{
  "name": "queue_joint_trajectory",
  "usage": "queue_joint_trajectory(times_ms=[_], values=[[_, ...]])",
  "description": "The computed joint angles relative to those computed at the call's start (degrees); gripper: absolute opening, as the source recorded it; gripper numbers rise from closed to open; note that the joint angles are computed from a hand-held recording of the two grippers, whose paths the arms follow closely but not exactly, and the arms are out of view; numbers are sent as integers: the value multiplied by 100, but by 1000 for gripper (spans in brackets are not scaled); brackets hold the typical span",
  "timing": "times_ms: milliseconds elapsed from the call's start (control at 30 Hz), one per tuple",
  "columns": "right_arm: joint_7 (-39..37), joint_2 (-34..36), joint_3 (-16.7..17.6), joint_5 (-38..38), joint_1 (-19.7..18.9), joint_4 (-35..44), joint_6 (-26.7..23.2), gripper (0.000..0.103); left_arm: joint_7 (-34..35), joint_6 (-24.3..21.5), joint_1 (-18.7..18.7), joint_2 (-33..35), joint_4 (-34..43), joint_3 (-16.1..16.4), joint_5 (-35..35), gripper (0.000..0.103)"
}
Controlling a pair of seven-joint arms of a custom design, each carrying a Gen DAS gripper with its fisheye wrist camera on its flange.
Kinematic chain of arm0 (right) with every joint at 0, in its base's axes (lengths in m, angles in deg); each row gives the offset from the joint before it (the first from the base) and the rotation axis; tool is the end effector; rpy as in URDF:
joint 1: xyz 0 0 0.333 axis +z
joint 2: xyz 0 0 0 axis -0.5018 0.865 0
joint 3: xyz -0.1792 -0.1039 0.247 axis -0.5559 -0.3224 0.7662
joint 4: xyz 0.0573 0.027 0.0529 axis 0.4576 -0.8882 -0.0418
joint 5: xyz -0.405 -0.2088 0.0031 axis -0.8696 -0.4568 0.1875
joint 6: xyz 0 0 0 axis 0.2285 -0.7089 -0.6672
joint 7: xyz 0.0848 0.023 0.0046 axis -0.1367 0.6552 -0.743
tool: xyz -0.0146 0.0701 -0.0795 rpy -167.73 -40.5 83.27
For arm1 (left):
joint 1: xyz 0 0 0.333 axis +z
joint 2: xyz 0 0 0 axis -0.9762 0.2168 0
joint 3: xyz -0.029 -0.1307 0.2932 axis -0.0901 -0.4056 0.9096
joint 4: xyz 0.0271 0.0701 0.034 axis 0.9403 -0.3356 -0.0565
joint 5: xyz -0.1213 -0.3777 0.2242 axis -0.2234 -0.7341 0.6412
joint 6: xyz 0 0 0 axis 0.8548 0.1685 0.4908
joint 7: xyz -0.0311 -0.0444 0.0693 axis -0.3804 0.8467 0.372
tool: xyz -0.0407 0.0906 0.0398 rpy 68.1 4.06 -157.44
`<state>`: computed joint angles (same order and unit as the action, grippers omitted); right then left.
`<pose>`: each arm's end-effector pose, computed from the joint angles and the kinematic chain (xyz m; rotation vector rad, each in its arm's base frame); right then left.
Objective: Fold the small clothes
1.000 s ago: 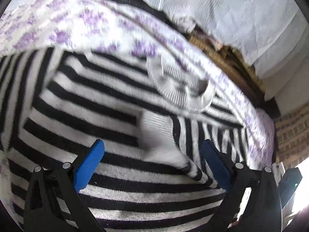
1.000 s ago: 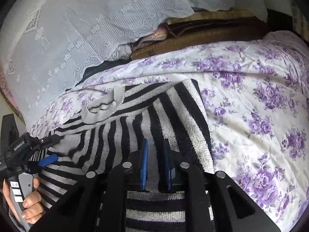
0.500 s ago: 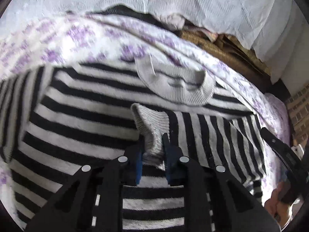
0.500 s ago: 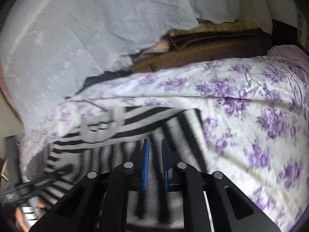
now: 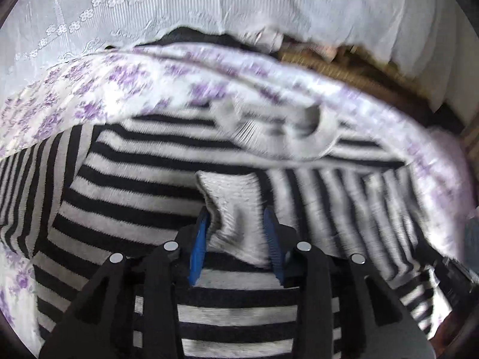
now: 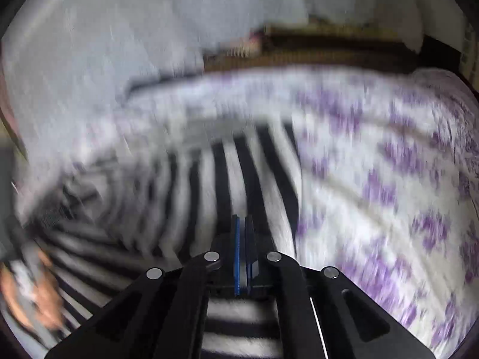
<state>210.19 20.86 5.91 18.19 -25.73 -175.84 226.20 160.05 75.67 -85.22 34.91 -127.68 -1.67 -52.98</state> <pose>0.5367 0.0757 0.4970 -1.3683 2.1489 -0.6141 0.6893 -0.2033 0.5077 -1.6082 2.2132 -0.8163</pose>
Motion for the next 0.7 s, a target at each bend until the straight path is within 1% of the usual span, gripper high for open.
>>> queue_joint_trajectory(times_ms=[33, 67, 100, 167, 200, 233, 267, 300, 333, 367, 400, 467, 500, 533, 567, 600, 633, 667, 700], values=[[-35, -17, -58, 100, 29, -19, 60, 0, -140, -211, -73, 130, 127, 53, 305, 43], [-80, -57, -114, 263, 77, 8, -27, 0, -168, -105, -93, 131, 72, 59, 379, 45], [113, -147, -25, 181, -7, -31, -55, 0, -232, -1, -106, 52, -16, 75, 450, 44], [385, -312, 143, -83, -136, -131, -43, 0, -13, 42, 10, -96, -139, 1, 82, 44], [413, -364, 214, -218, -152, -132, -94, 3, 191, -6, 95, -162, -175, -41, -224, 44], [381, -361, 227, -274, -133, -100, -162, 5, 170, -86, 100, -174, -154, -16, -210, 49], [331, -315, 219, -290, -109, -39, -283, 4, 62, -144, 76, -162, -128, 22, -69, 59], [218, -246, 114, -148, -28, -18, -319, 3, -112, -232, 44, -122, -92, 80, 171, 67], [173, -234, 39, 13, 51, -57, -268, 2, -198, -367, 31, -52, -31, 116, 351, 76], [245, -263, -26, 139, 57, -133, -115, 0, -121, -406, 63, -39, -30, 98, 283, 76], [386, -349, 13, 157, 25, -171, -72, 0, -4, -420, 132, -97, -75, 71, 70, 76], [545, -434, 276, -233, -101, -51, -68, 6, 92, -698, 223, -171, -27, 61, -206, 75], [514, -385, 349, -390, -99, 92, -49, 7, 189, -861, 284, -196, 16, 55, -411, 75], [450, -299, 352, -420, -42, 230, -25, 7, 258, -1008, 319, -186, 78, 61, -504, 75], [257, -124, 291, -308, 104, 435, -3, 10, 281, -1126, 335, -167, 128, 76, -499, 75], [-53, 106, 179, -67, 306, 662, -6, 17, 206, -1202, 328, -124, 185, 117, -338, 75], [-300, 344, 116, 112, 437, 885, -50, 22, 118, -1166, 315, -116, 167, 151, -169, 75], [-479, 641, 121, 178, 504, 1159, -213, 29, 47, -1095, 308, -110, 136, 185, -4, 75], [-664, 947, 133, 245, 574, 1433, -491, 33, 51, -1051, 324, -120, 85, 213, 120, 75]])
